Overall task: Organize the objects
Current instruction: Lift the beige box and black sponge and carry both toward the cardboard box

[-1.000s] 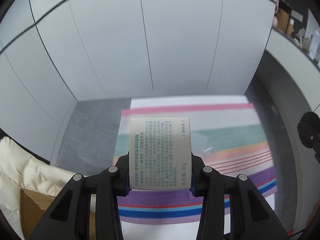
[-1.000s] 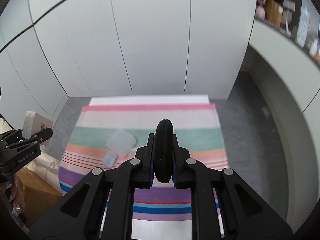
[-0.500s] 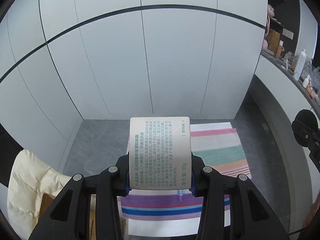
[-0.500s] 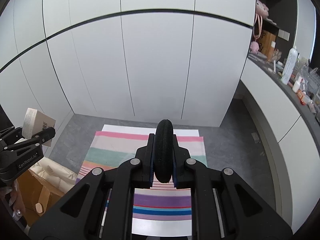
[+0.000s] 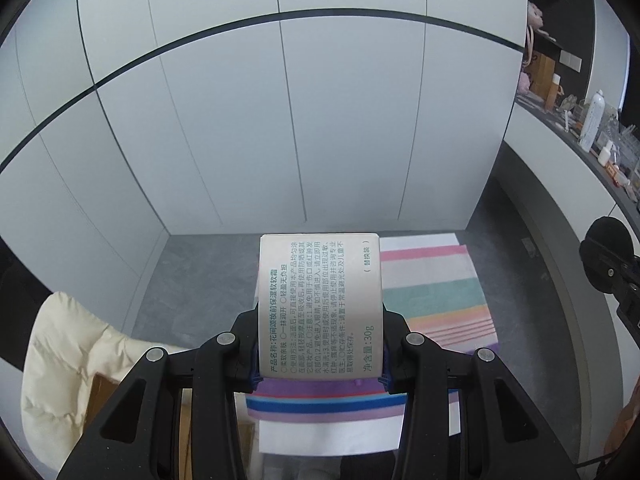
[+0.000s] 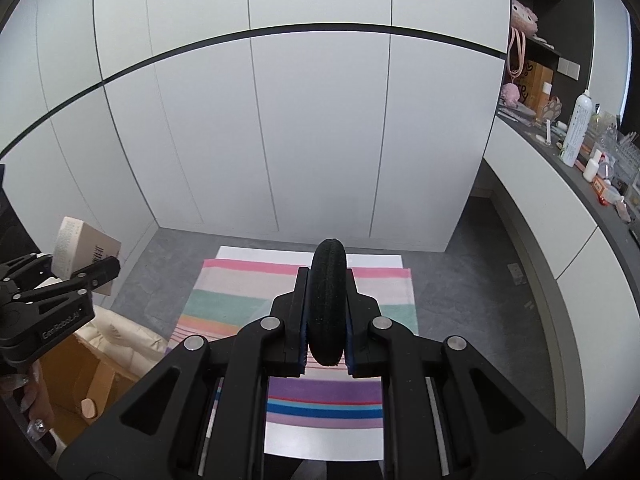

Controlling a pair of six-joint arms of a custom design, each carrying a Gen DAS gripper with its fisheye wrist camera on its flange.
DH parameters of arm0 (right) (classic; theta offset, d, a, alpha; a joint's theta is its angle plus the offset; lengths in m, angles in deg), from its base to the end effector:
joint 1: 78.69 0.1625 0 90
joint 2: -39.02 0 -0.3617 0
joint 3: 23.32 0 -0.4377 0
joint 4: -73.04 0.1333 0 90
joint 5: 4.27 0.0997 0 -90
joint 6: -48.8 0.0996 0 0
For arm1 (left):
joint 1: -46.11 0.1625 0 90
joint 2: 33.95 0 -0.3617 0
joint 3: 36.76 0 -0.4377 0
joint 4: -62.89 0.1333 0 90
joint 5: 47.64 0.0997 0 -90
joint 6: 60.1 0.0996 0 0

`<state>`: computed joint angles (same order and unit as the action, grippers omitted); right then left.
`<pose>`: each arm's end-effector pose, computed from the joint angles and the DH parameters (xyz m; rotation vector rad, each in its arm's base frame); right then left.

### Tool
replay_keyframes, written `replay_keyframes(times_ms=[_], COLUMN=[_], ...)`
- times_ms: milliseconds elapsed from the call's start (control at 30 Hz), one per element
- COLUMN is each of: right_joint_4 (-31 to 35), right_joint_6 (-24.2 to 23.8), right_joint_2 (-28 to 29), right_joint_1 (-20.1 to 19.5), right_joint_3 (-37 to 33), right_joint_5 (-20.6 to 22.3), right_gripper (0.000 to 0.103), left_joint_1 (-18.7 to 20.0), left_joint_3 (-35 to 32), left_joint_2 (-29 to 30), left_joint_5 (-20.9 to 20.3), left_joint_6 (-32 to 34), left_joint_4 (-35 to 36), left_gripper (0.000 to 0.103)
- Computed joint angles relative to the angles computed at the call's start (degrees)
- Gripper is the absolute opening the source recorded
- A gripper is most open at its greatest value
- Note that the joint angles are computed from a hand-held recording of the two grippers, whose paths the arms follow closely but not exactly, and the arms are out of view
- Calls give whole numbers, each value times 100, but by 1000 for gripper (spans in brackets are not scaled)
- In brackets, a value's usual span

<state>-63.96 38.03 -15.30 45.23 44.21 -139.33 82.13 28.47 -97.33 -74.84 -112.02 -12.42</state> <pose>0.4757 -0.5948 0.3533 0.6169 -2.2763 0.8910 -0.4212 -0.5806 0.3997 0.2271 2.1245 -0.8504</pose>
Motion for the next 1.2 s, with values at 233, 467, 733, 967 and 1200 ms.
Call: replay_keyframes(times_ms=[233,467,733,967,1200], right_joint_4=[358,-60,-229,-147,187], right_joint_6=[430,527,607,803,1071], right_joint_2=[-478,-1185,-2041,-2687,-3305], right_joint_1=[9,116,261,390,491], right_joint_3=[423,1373,2475,3293,4039], right_joint_5=[108,21,277,292,264], right_gripper=[14,14,14,14,14], left_joint_1=[-318,-709,-1257,-1620,-1882], left_joint_3=[301,1276,2025,2600,3069], left_joint_2=[-262,-953,-1534,-2020,-2357], left_joint_5=[-59,-239,-6,-462,-738], left_joint_6=[-378,-594,-1515,-2121,-2671], left_joint_4=[440,151,944,1454,1715], left_gripper=[43,43,43,43,43])
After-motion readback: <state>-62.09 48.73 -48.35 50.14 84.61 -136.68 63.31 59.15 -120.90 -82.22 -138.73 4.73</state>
